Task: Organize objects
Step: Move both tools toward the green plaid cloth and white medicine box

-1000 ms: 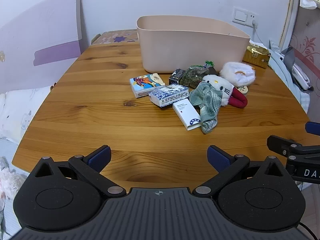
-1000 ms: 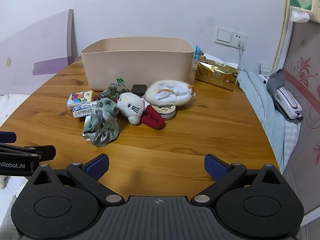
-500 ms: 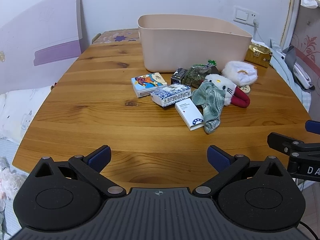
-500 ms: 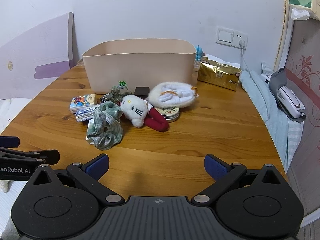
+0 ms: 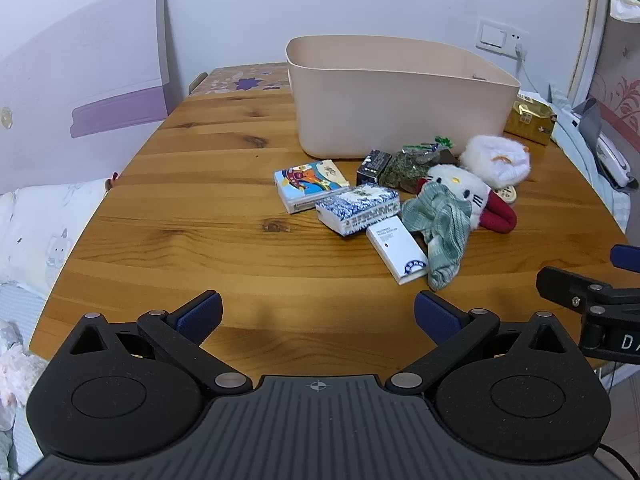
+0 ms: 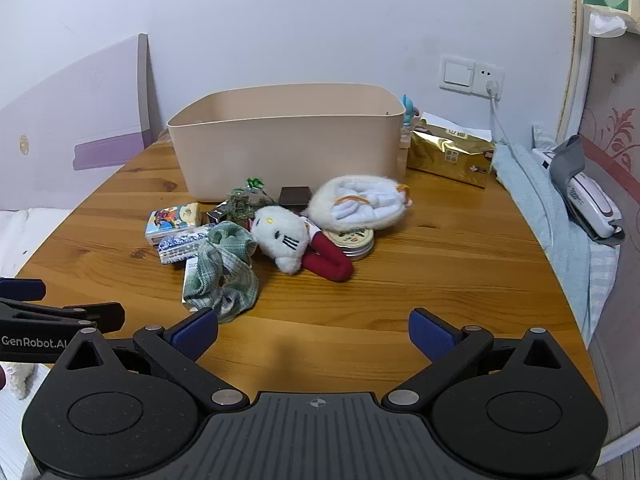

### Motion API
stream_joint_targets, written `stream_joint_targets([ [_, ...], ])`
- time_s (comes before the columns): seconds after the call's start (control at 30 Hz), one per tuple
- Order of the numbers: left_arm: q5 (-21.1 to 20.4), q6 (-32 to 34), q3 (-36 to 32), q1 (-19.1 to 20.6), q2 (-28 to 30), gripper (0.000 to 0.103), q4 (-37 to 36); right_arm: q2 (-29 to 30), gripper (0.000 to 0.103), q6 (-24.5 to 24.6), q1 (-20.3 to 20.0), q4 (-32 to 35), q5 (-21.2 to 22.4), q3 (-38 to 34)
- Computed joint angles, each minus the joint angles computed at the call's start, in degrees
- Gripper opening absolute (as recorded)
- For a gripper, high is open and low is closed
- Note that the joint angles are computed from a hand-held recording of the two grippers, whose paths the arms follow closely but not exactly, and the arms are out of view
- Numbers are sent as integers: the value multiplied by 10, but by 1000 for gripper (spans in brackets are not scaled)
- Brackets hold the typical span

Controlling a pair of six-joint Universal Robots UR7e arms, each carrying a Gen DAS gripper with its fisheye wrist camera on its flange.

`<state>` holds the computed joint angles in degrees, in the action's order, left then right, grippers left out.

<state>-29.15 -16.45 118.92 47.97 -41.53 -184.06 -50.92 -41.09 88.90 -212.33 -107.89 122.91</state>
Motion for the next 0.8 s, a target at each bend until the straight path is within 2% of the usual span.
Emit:
stream_joint_targets([
  [0.27, 8, 30, -21, 12, 6, 103, -9, 13, 103, 1, 5, 11, 5, -22],
  [0.8, 4, 36, -62, 49, 12, 103, 23, 42, 103, 11, 9, 69, -6, -72],
])
